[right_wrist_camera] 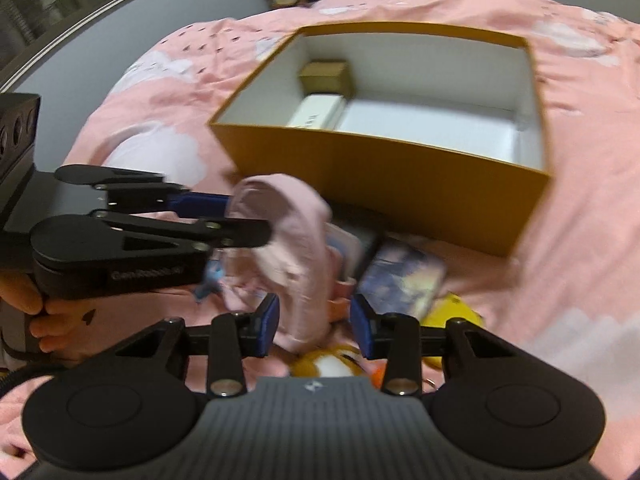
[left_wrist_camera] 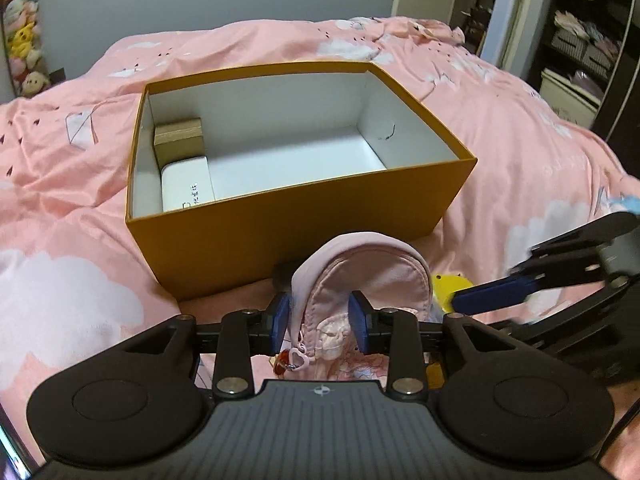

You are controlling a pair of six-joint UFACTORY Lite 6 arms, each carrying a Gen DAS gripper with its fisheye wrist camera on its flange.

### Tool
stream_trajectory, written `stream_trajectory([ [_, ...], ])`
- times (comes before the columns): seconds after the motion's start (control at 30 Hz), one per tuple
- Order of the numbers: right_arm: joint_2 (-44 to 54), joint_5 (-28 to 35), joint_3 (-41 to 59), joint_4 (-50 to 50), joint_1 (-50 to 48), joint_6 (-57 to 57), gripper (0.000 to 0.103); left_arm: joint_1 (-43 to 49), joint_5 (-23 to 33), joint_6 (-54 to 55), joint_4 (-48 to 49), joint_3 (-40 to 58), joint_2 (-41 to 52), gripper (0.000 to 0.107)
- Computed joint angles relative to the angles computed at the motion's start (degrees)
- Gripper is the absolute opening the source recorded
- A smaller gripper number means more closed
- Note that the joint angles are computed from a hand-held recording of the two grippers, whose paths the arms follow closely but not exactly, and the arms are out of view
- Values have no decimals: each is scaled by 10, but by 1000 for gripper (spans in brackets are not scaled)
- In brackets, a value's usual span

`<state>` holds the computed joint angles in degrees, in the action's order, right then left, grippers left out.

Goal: Organize objects
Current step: 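Grasp the pink card wallet with the left gripper while the right grasps the pink backpack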

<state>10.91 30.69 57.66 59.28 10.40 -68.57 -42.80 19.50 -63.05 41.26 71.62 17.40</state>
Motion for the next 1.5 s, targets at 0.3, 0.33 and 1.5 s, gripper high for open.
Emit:
stream_trajectory([
  [0.3,72,-12,32,67,22,-53,27,-6,-5,-104,55,-40,-34,56],
  [0.33,72,-10,31,73,20,-56,24,-8,-3,-118,65,-42,-38,56],
  [1.5,81,20,68,-72,-141,77,19,-27,38,50,-126,49,76,83],
])
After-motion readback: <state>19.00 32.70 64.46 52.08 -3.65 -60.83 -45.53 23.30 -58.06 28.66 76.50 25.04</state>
